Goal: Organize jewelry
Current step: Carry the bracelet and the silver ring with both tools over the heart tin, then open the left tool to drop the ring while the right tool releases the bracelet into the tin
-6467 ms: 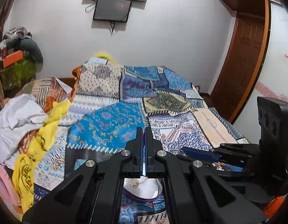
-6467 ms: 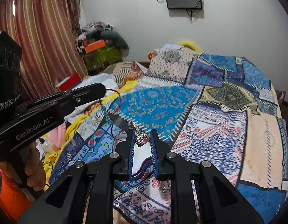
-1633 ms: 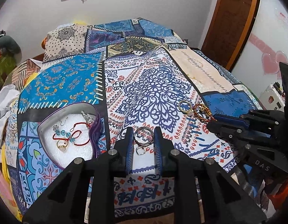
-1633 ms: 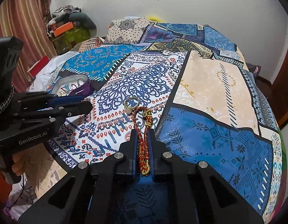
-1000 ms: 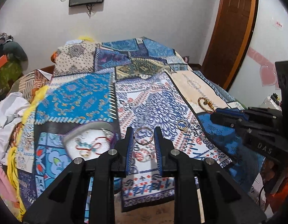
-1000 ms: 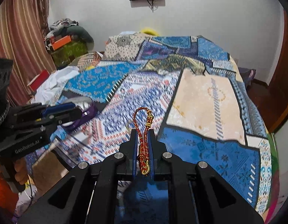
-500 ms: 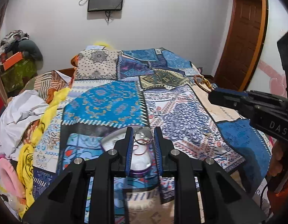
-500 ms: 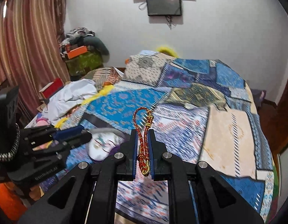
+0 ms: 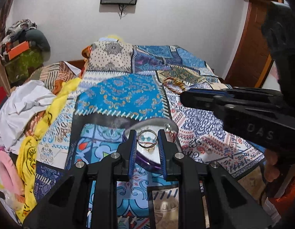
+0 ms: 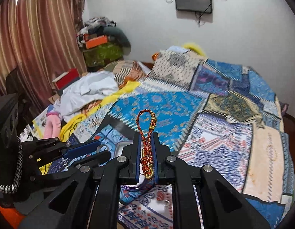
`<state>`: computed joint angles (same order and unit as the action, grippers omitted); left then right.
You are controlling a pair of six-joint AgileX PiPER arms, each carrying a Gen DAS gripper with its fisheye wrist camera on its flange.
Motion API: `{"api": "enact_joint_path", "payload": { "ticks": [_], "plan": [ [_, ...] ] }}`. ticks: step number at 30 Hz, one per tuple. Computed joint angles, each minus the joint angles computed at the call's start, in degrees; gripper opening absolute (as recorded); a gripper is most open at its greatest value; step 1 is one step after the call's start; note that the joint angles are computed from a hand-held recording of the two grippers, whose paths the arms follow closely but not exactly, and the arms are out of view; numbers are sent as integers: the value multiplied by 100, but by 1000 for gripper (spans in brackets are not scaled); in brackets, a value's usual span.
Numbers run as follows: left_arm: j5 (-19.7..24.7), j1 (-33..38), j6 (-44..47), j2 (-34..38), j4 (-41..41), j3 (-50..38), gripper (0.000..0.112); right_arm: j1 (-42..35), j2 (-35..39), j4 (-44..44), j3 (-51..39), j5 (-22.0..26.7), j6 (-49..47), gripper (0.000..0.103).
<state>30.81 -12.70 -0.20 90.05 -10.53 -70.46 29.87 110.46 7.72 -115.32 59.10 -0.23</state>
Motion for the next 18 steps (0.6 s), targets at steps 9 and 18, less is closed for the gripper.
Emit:
{"api": "enact_joint_path", "payload": {
  "ticks": [9,18],
  "plan": [
    [-35,60,572,283,-665,103,21,-57,572,317,-431,529,1,9],
    [-29,75,632,399,-746,77,21,-213,855,706,-662,871,-29,9]
  ]
}}
